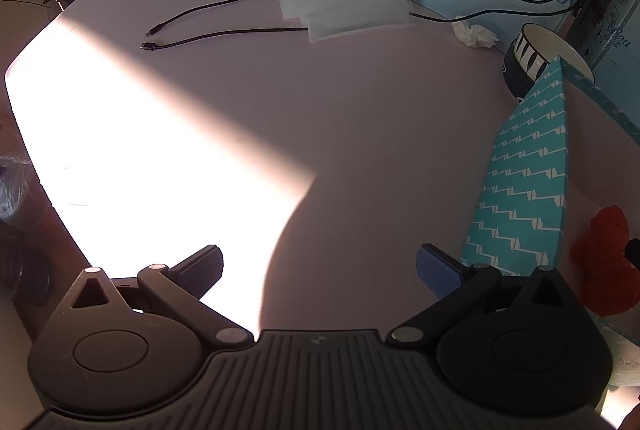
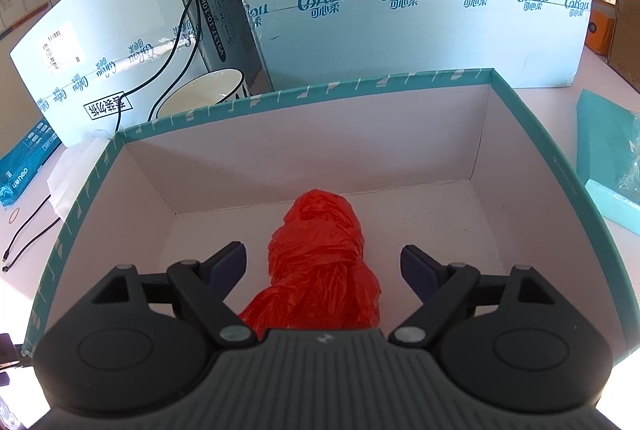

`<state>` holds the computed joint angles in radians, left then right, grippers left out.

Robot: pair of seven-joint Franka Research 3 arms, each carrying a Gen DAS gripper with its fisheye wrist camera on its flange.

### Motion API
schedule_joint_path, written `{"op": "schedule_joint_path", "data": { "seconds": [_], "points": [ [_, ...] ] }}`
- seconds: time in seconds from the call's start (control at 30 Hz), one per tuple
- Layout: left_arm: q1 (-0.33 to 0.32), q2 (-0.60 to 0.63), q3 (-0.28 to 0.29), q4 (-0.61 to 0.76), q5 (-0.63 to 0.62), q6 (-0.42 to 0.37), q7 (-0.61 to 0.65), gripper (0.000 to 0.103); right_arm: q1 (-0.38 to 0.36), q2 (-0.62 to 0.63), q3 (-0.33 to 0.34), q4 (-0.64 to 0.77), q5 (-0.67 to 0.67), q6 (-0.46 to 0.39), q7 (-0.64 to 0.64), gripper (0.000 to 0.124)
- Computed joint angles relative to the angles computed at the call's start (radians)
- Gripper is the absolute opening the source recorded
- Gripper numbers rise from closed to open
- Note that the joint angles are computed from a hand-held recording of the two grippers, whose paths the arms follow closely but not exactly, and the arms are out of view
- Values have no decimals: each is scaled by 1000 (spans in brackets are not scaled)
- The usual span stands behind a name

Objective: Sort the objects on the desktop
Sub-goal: 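Lift the right tool up and back out of the teal-rimmed box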

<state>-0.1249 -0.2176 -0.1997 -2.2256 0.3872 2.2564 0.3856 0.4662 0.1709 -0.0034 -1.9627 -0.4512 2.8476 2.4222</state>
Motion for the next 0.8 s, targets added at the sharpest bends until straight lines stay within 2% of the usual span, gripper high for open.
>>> {"op": "schedule_joint_path", "data": {
  "seconds": [0.23,0.57,0.8],
  "points": [
    [-1,-9,-7,-7,23,15,-17,103,4,-27,-16,-36,-82,26,89,87],
    [1,-40,-17,-39,67,81,-77,103,-23,-65,-10,-88,-211,86,214,87],
    [2,-50,-26,-45,95,87,-97,103,-41,-93,-14,-118,-376,138,373,87]
  ]
}}
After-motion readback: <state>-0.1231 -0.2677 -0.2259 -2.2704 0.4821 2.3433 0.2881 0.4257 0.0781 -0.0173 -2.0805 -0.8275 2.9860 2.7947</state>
